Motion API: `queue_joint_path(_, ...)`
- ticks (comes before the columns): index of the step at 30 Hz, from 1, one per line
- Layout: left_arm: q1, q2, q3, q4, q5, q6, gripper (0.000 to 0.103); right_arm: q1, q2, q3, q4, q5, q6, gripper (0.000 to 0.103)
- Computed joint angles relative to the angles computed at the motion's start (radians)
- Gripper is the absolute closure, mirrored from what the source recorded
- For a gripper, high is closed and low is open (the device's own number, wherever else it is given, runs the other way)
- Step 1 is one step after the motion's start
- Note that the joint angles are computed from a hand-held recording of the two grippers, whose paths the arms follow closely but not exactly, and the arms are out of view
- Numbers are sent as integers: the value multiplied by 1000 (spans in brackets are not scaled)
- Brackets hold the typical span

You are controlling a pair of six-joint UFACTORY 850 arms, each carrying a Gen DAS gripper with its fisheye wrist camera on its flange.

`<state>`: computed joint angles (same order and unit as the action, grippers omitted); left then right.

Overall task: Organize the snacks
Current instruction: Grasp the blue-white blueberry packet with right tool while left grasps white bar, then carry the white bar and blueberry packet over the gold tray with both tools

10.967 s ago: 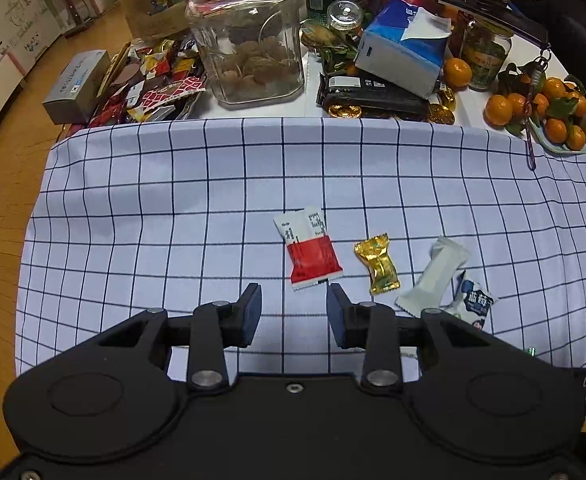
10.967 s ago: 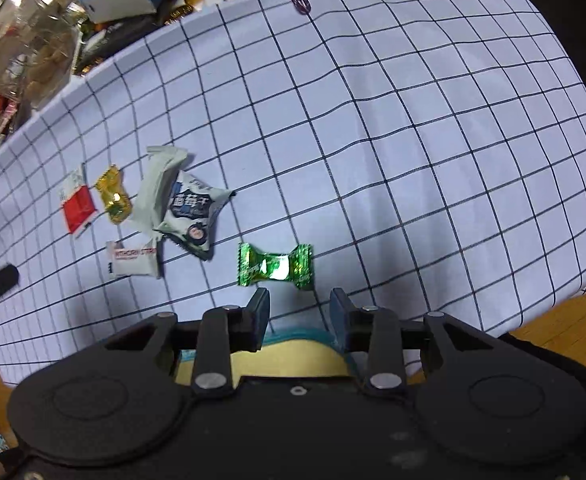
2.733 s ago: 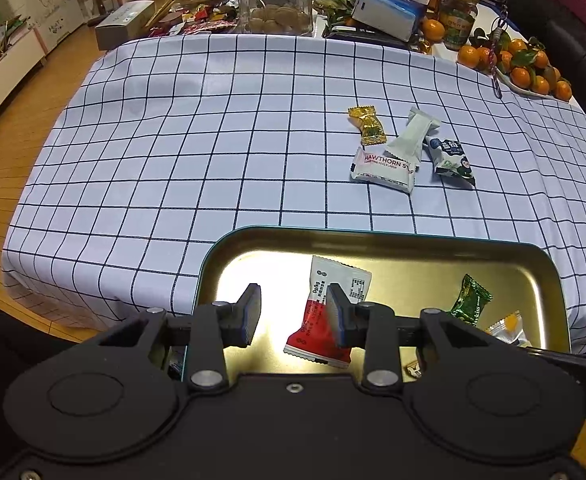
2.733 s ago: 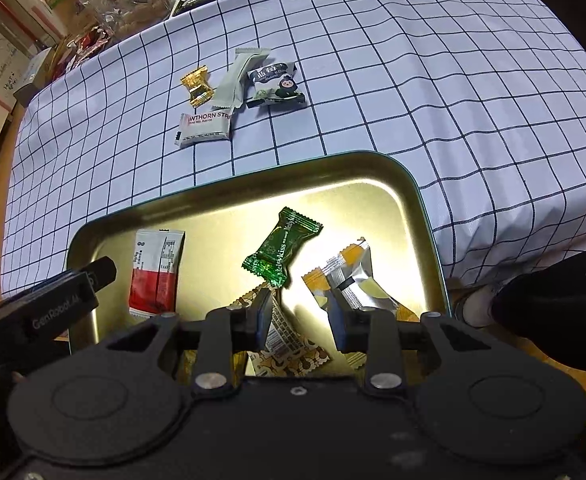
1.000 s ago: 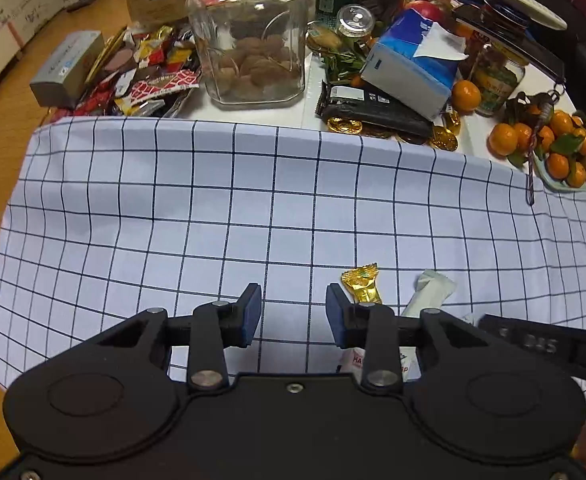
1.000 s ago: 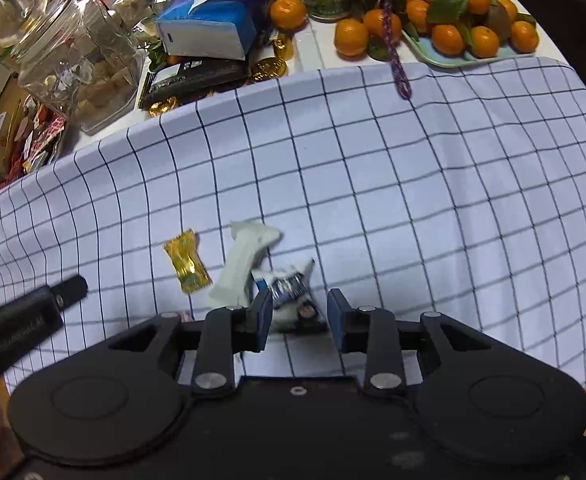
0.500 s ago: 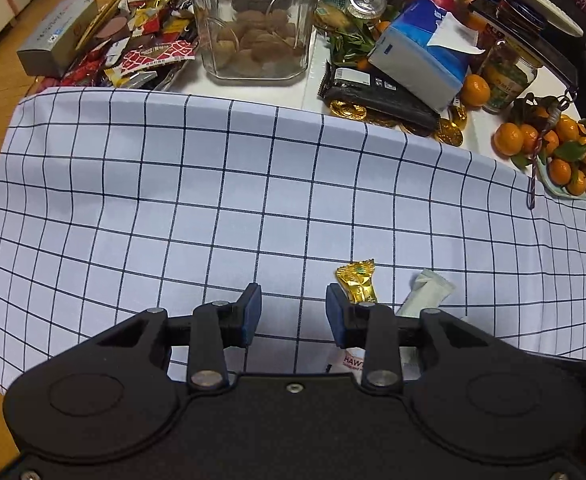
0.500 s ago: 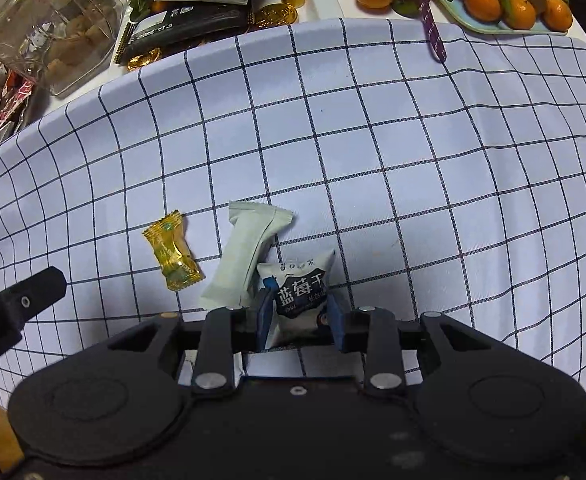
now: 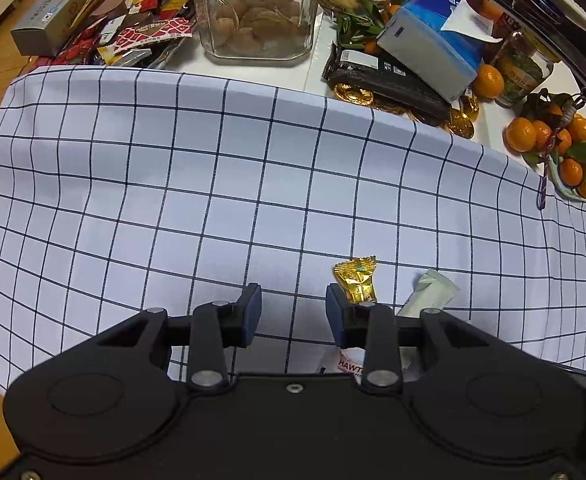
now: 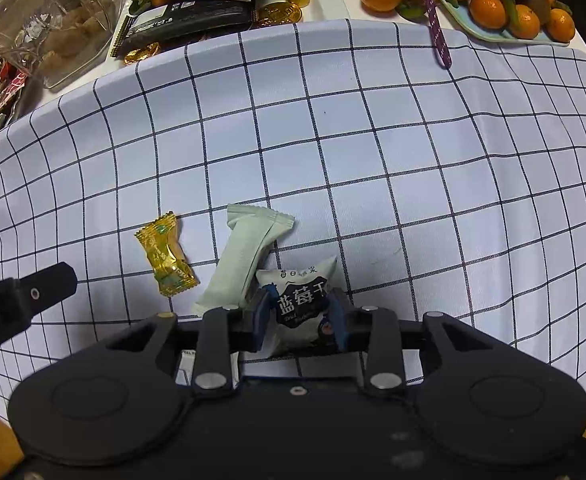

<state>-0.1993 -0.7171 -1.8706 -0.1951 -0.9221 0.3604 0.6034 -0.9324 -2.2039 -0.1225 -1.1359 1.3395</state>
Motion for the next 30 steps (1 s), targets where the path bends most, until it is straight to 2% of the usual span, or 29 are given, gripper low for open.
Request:
queue_joint_path(3, -9, -1, 9, 8, 11, -9, 59, -11, 11, 34, 35, 21, -4, 64)
queue_joint_path(6, -17, -2, 15, 7, 16, -16, 59, -27, 36, 91, 103, 56, -12, 71)
queue_joint_path(10, -25, -5, 17, -19, 6, -4, 59, -45, 86, 171, 149, 88, 4, 73)
queue_joint_path(20, -63, 43, 106, -92, 67, 129, 59, -63, 236, 362, 84, 120, 125, 73)
queue_joint_path(25, -84, 69, 162, -103, 106, 199, 59, -83, 312, 470, 101, 172, 170, 73)
queue_joint_path(30, -103, 83, 199, -99, 123, 237, 59, -94, 359, 537, 123, 189, 201, 73)
